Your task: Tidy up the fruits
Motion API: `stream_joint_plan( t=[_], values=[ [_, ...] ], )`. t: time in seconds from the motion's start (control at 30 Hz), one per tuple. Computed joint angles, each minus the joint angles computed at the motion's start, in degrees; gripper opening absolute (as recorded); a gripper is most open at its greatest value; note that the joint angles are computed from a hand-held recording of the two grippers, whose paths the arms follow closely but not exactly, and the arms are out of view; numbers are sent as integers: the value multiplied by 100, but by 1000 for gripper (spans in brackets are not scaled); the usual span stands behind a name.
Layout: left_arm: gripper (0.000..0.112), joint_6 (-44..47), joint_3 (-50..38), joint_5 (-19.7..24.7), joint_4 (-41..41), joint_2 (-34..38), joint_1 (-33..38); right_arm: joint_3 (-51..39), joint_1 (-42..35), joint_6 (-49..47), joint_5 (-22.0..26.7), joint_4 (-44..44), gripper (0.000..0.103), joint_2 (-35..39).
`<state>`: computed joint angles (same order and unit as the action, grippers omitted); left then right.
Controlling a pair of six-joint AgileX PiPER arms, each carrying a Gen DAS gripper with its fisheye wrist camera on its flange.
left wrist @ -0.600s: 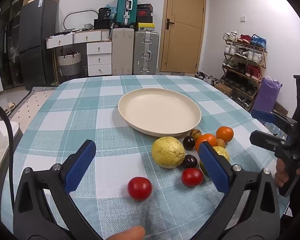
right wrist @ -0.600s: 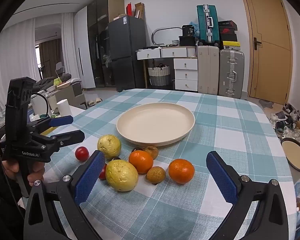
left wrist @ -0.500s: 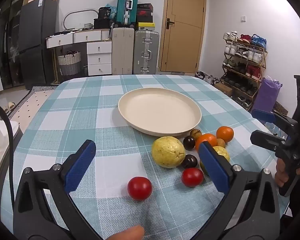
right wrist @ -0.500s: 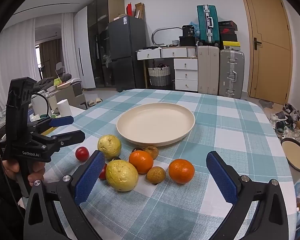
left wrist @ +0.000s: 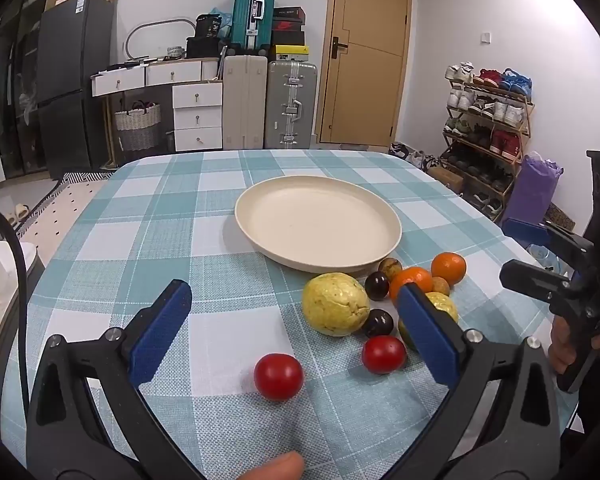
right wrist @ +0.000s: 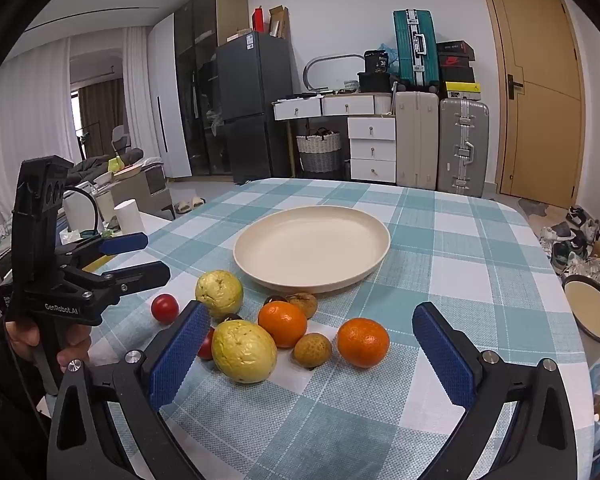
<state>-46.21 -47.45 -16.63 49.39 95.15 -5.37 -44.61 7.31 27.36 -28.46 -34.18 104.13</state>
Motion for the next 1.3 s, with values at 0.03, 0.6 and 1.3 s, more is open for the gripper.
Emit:
stream_joint_plan(
  t=[0.03, 0.6, 1.3],
  values=[
    [102, 4, -1, 8, -18, 2, -15, 1, -11, 19, 3, -20, 103, -8],
    [103, 102, -23, 8, -146, 54, -54, 18, 2, 7, -13, 20, 103, 2],
    [102, 55, -35, 11, -99, 61, -48, -37, -40, 164, 17, -138, 103, 14]
  ],
)
